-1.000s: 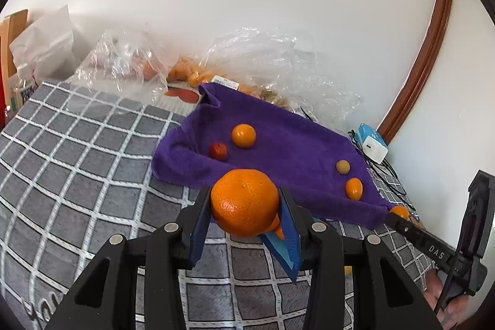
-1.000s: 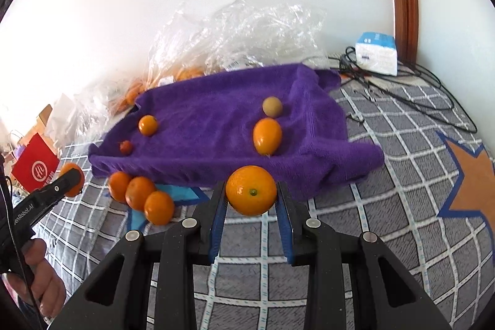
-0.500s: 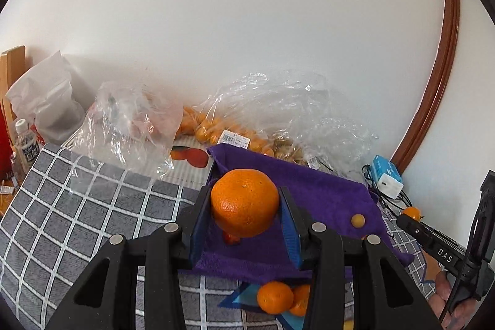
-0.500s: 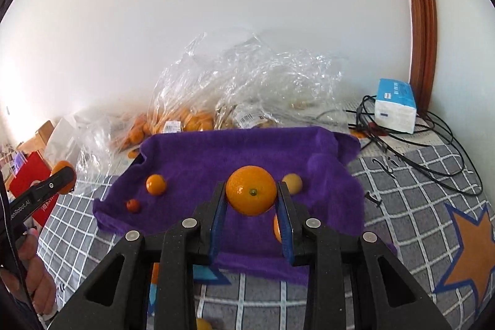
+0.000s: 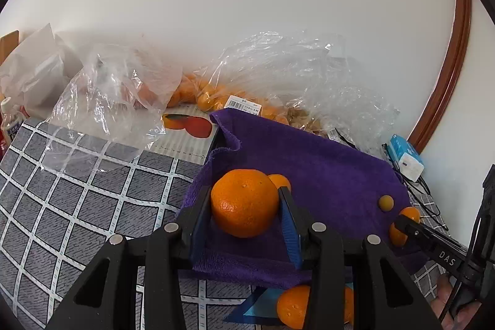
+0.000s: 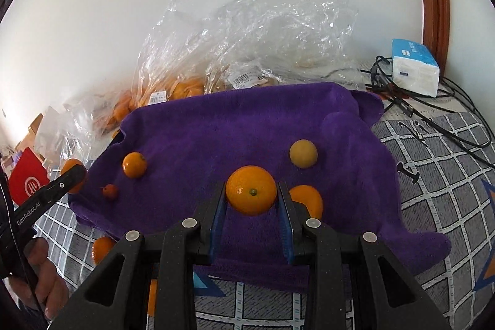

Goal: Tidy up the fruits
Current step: 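Carry both oranges onto the purple towel and lower them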

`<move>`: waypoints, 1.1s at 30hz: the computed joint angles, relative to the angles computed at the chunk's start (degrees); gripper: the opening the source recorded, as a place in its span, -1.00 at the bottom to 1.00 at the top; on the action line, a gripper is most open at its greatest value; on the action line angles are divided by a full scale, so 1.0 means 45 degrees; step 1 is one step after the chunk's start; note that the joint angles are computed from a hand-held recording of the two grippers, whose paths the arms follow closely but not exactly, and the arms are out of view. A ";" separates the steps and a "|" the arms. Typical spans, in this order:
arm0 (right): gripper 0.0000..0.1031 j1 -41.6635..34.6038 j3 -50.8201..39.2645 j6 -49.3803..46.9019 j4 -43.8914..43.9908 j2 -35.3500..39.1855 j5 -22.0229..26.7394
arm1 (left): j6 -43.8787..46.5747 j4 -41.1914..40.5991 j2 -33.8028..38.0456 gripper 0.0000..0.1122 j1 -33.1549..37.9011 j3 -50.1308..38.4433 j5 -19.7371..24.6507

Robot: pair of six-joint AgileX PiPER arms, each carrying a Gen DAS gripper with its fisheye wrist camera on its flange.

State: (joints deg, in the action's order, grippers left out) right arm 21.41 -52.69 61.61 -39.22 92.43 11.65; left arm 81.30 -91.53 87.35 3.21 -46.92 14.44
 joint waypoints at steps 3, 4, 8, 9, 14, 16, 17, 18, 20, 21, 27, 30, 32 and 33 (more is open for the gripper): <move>-0.40 0.0202 0.0065 0.0835 -0.1011 -0.0050 0.0112 | 0.0190 -0.0231 0.0003 -0.29 0.0012 0.0004 0.0005; -0.40 0.0259 0.0079 0.0944 -0.1171 -0.0045 0.0119 | 0.0171 -0.0234 0.0009 -0.29 0.0056 -0.0007 0.0062; -0.40 0.0501 -0.0115 0.0644 -0.1140 0.0339 0.0407 | 0.0139 -0.0235 0.0100 -0.29 0.0065 -0.0071 -0.0023; -0.40 0.0508 -0.0160 0.0335 -0.0855 0.0415 0.0435 | 0.0043 -0.0136 0.0145 -0.29 0.0047 -0.0098 -0.0072; -0.40 0.0670 -0.0353 -0.0072 -0.0491 0.0654 0.0773 | -0.2193 0.1954 0.0481 -0.29 0.0248 -0.0480 0.0285; -0.39 0.0738 -0.0403 0.0174 -0.0730 0.0694 0.0913 | -0.2402 0.2055 0.0494 -0.29 0.0311 -0.0487 0.0368; -0.39 0.0742 -0.0411 0.0175 -0.0724 0.0707 0.0952 | -0.2402 0.2062 0.0476 -0.29 0.0287 -0.0476 0.0282; -0.39 0.0744 -0.0506 -0.0314 -0.0209 0.0739 0.1142 | -0.2443 0.2134 0.0463 -0.29 0.0255 -0.0471 0.0208; -0.39 0.0730 -0.0596 -0.0561 0.0054 0.0838 0.1242 | -0.2508 0.2163 0.0465 -0.29 0.0248 -0.0475 0.0224; -0.39 0.0729 -0.0655 -0.0690 0.0187 0.0901 0.1315 | -0.2616 0.2257 0.0483 -0.29 0.0230 -0.0496 0.0221; -0.39 0.0705 -0.0629 -0.0572 0.0069 0.0940 0.1279 | -0.2995 0.2798 0.0667 -0.29 0.0140 -0.0644 0.0162; -0.39 0.0696 -0.0652 -0.0614 0.0095 0.0954 0.1284 | -0.3217 0.3043 0.0677 -0.29 0.0150 -0.0682 0.0269; -0.39 0.0702 -0.0657 -0.0524 0.0003 0.0966 0.1294 | -0.3243 0.3109 0.0682 -0.29 0.0105 -0.0685 0.0197; -0.39 0.0702 -0.0657 -0.0524 0.0003 0.0966 0.1294 | -0.3295 0.3166 0.0687 -0.29 0.0072 -0.0682 0.0132</move>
State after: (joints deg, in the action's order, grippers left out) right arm 24.57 -55.64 59.25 -39.21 96.77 17.47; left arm 66.47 -77.29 90.44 3.53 -49.99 15.03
